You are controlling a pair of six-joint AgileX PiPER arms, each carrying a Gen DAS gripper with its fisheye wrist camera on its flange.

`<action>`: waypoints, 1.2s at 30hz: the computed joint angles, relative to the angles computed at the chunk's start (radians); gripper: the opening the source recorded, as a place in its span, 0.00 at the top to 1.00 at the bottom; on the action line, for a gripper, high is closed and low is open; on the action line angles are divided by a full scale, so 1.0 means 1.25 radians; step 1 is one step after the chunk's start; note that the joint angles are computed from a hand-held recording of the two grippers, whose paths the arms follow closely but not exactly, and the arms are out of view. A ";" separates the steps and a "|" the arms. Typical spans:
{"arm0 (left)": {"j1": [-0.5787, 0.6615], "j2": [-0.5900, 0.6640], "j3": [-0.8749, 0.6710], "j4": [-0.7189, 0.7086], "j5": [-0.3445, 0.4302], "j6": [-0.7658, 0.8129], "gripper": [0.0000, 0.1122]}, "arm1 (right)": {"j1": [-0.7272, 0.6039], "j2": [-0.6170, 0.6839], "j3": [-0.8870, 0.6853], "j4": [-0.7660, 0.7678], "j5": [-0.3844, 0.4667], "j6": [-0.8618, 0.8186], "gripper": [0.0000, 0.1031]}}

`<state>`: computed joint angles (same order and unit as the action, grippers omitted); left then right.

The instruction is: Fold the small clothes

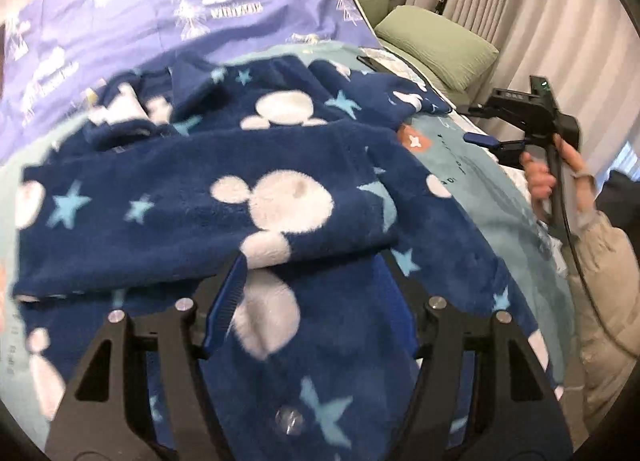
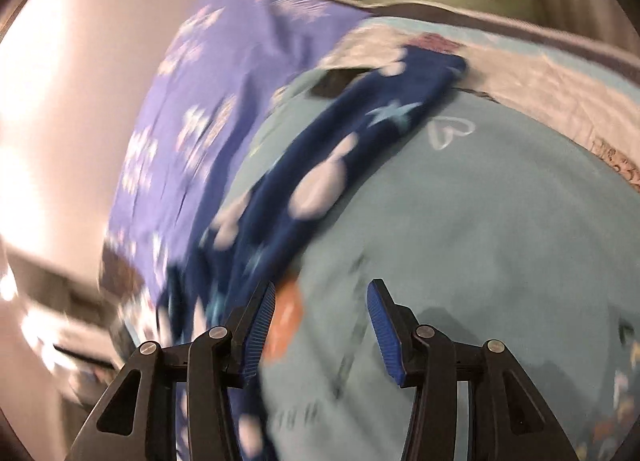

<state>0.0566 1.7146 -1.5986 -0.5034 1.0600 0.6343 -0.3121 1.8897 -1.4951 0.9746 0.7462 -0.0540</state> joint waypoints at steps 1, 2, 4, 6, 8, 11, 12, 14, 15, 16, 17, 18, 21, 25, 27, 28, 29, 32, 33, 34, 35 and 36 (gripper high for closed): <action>0.002 0.018 -0.007 -0.010 0.008 0.005 0.40 | -0.012 0.028 -0.024 0.008 0.004 0.011 0.52; 0.001 0.027 -0.008 -0.009 0.009 0.007 0.40 | -0.024 0.065 -0.059 0.013 0.004 0.024 0.52; -0.004 0.039 -0.001 -0.001 0.001 0.017 0.41 | -0.039 0.133 -0.128 0.004 -0.003 0.073 0.51; -0.002 0.049 0.009 -0.010 -0.005 0.042 0.40 | -0.044 0.180 -0.182 -0.015 -0.012 0.115 0.49; 0.002 0.052 0.026 -0.031 -0.014 0.069 0.39 | -0.047 0.230 -0.243 -0.037 -0.021 0.158 0.46; 0.004 0.044 0.062 -0.055 -0.043 0.095 0.36 | -0.049 0.303 -0.340 -0.075 -0.023 0.222 0.46; 0.005 0.038 0.074 -0.065 -0.053 0.108 0.35 | -0.049 0.323 -0.368 -0.084 -0.026 0.239 0.46; 0.006 0.030 0.090 -0.081 -0.063 0.133 0.32 | -0.048 0.354 -0.411 -0.099 -0.043 0.266 0.46; 0.007 0.028 0.094 -0.083 -0.064 0.138 0.32 | -0.048 0.365 -0.427 -0.108 -0.050 0.279 0.46; 0.008 0.028 0.095 -0.086 -0.062 0.140 0.32 | -0.048 0.376 -0.446 -0.121 -0.056 0.296 0.46; 0.010 0.030 0.093 -0.092 -0.059 0.143 0.32 | -0.046 0.392 -0.471 -0.145 -0.064 0.324 0.46; 0.013 0.035 0.089 -0.099 -0.055 0.145 0.32 | -0.045 0.406 -0.492 -0.161 -0.068 0.344 0.50; 0.024 0.038 0.090 -0.128 -0.047 0.159 0.32 | -0.044 0.461 -0.601 -0.218 -0.023 0.402 0.93; 0.044 0.032 0.093 -0.169 -0.031 0.176 0.32 | -0.031 0.377 -0.518 -0.145 -0.088 0.272 0.93; 0.057 0.032 0.085 -0.193 -0.011 0.173 0.32 | -0.019 0.313 -0.487 -0.094 -0.101 0.174 0.93; 0.069 0.033 0.076 -0.210 0.007 0.170 0.32 | -0.007 0.268 -0.466 -0.057 -0.109 0.103 0.93; 0.078 0.029 0.074 -0.223 0.016 0.169 0.32 | 0.005 0.236 -0.457 -0.044 -0.114 0.060 0.93; 0.106 0.014 0.067 -0.248 0.012 0.163 0.32 | 0.081 0.114 -0.417 -0.031 -0.125 -0.105 0.93; 0.119 0.009 0.064 -0.256 0.011 0.160 0.32 | 0.111 0.078 -0.400 -0.031 -0.126 -0.156 0.93; 0.141 0.007 0.056 -0.273 0.022 0.156 0.32 | 0.150 0.040 -0.376 -0.037 -0.130 -0.212 0.93; 0.160 0.010 0.045 -0.284 0.034 0.150 0.32 | 0.205 0.000 -0.350 -0.072 -0.137 -0.256 0.93; 0.181 0.014 0.033 -0.296 0.047 0.141 0.32 | 0.251 -0.026 -0.328 -0.116 -0.146 -0.270 0.93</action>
